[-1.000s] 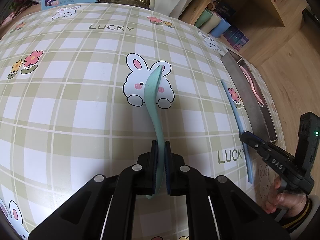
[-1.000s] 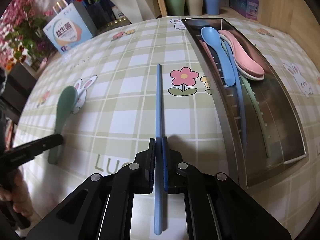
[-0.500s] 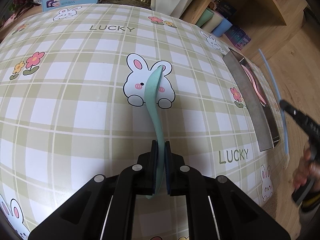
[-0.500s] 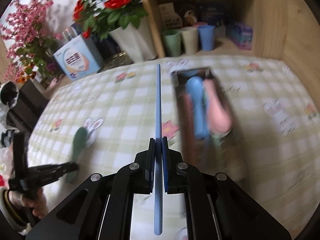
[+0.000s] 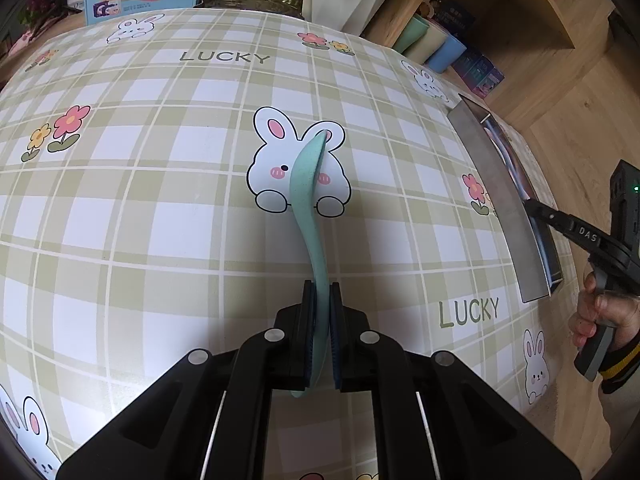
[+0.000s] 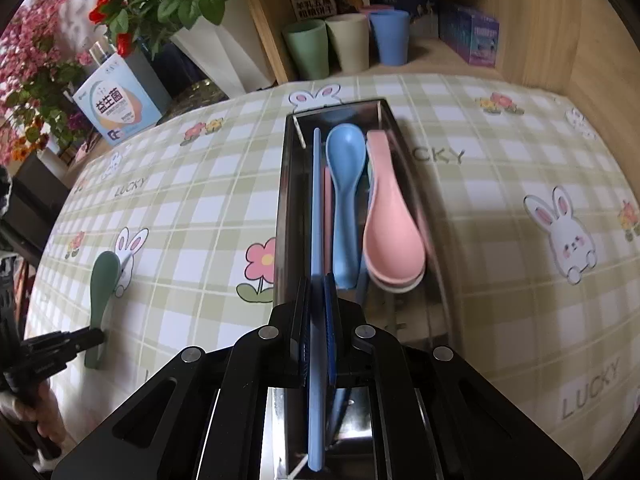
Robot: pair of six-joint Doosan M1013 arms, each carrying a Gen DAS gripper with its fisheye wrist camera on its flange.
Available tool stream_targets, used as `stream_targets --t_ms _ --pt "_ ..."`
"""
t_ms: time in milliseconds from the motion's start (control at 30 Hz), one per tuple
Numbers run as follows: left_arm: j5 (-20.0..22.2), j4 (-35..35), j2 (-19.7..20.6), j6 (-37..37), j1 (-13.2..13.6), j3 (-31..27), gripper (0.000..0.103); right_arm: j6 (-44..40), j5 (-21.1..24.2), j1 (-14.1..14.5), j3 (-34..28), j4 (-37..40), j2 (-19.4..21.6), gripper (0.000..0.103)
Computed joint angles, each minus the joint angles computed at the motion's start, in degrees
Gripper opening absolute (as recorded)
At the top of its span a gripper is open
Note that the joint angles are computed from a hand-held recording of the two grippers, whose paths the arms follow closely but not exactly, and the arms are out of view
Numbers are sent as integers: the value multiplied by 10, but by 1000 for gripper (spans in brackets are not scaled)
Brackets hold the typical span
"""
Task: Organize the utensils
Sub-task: 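Carry the blue chopstick with the right tool into the steel tray, then open the right tool to release the blue chopstick in the tray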
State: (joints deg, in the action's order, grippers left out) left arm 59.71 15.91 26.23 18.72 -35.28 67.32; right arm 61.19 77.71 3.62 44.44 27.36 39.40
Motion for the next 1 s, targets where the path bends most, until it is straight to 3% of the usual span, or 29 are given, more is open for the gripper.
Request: stream_targets --t_ms 567,1000 --pt "1 0 1 0 0 -1 8 33 31 -1 -9 -3 11 7" --pt "7 -3 2 1 0 -5 7 30 -29 -9 59 6 -42 8"
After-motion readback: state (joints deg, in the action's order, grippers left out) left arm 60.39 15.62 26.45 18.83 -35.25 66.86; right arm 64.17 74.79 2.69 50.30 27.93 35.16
